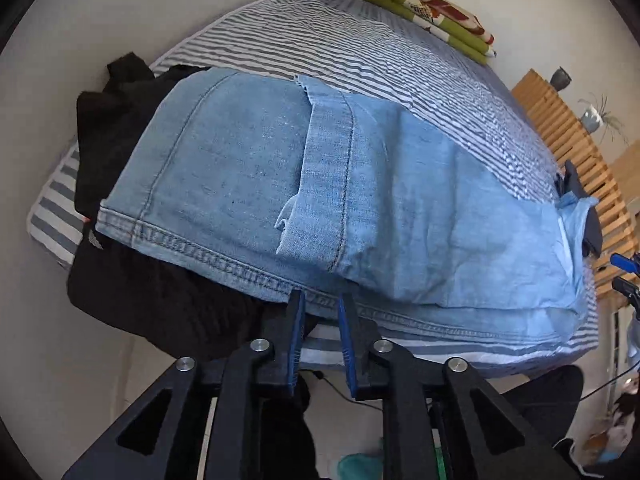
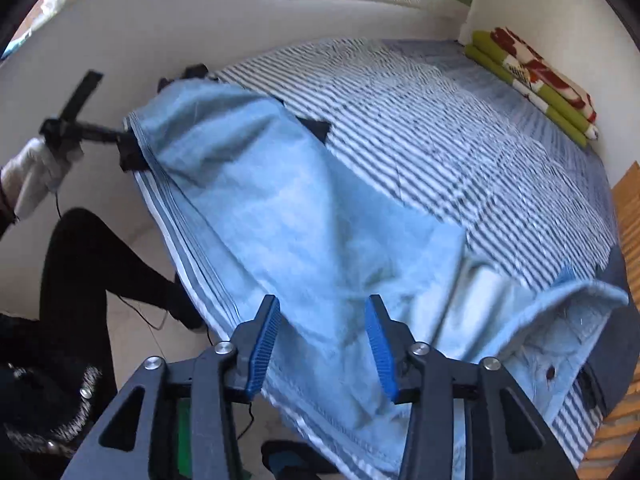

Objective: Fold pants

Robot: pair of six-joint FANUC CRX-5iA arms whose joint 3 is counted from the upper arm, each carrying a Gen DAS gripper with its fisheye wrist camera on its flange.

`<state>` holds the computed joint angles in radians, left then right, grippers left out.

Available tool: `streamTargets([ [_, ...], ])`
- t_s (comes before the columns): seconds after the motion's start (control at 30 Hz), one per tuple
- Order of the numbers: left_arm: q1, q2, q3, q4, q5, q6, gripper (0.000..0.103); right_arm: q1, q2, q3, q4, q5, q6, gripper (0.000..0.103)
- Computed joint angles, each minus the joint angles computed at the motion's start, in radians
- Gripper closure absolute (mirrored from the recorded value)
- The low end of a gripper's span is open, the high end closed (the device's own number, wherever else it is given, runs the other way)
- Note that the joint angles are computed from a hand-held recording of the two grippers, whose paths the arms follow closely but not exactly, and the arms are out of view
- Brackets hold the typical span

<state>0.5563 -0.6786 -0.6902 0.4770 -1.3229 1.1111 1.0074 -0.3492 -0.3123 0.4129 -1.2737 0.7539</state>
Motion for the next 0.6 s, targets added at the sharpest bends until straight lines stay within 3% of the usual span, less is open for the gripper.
streamTargets([
  [0.07,0.005,0.017,-0.031,0.056,0.015,-0.005,0.068,-0.078,0.1,0.1,-0.029,0.084,0.105,0.061],
  [0.17,-0.002,0.031,-0.067,0.124,0.053,-0.006,0.068,-0.187,0.282,0.284,-0.125,0.188,0.258,0.061],
  [0.3,0.008,0.024,-0.106,0.171,0.107,0.019,0.069,-0.302,0.55,0.582,-0.291,0.246,0.443,0.061],
  [0.33,-0.002,0.026,-0.102,0.158,0.124,0.037,0.077,-0.313,0.621,0.655,-0.302,0.246,0.464,0.061],
  [0.43,-0.026,0.027,-0.096,0.135,0.149,0.062,0.086,-0.364,0.82,0.902,-0.439,0.194,0.563,0.061],
  [0.6,-0.056,0.028,-0.074,0.092,0.161,0.064,0.087,-0.421,1.098,1.277,-0.615,0.05,0.655,0.061],
])
